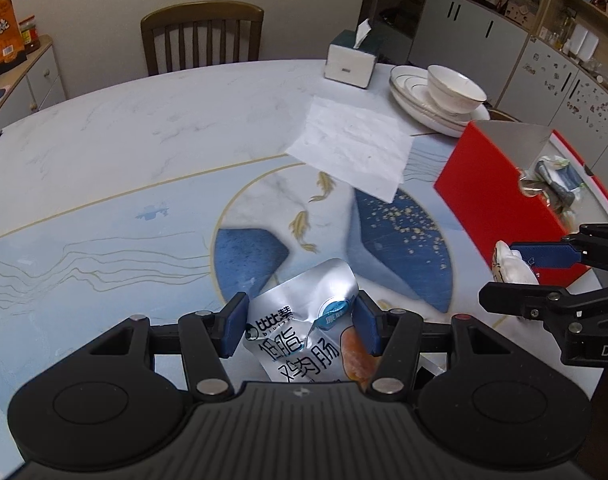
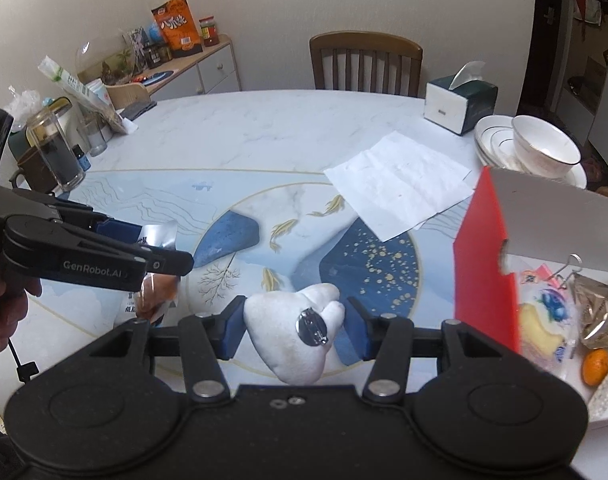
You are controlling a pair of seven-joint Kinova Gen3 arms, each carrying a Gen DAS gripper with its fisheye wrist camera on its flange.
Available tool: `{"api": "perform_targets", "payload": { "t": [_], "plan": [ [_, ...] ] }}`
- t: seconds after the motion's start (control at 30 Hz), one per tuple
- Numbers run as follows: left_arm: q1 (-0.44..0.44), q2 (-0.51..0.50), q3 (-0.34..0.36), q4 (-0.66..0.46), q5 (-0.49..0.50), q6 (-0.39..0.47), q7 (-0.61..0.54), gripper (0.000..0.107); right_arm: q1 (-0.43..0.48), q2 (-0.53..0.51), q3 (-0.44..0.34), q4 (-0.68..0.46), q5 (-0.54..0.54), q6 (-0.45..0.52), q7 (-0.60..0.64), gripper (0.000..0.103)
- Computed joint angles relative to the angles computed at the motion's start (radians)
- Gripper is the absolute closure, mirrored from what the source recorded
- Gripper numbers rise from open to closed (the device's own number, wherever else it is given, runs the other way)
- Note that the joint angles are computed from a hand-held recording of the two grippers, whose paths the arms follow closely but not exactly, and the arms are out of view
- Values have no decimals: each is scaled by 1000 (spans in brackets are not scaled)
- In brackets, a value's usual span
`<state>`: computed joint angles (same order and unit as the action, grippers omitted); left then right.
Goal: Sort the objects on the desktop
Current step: 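Carry the snack packet and rabbit toy in both tools into the red box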
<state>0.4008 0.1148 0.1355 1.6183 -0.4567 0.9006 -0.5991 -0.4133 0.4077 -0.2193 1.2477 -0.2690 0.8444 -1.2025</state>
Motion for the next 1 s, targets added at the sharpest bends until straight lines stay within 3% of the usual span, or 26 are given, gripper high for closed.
{"api": "perform_targets", "payload": {
  "t": [0.57, 1.0],
  "plan": [
    [145, 141, -13, -254, -68, 85, 36, 53, 169, -40, -3, 8, -140, 24, 168, 53],
    [253, 328, -78, -571, -48, 182, -57, 53, 306, 1, 13, -47, -239, 76, 304, 53]
  ]
}}
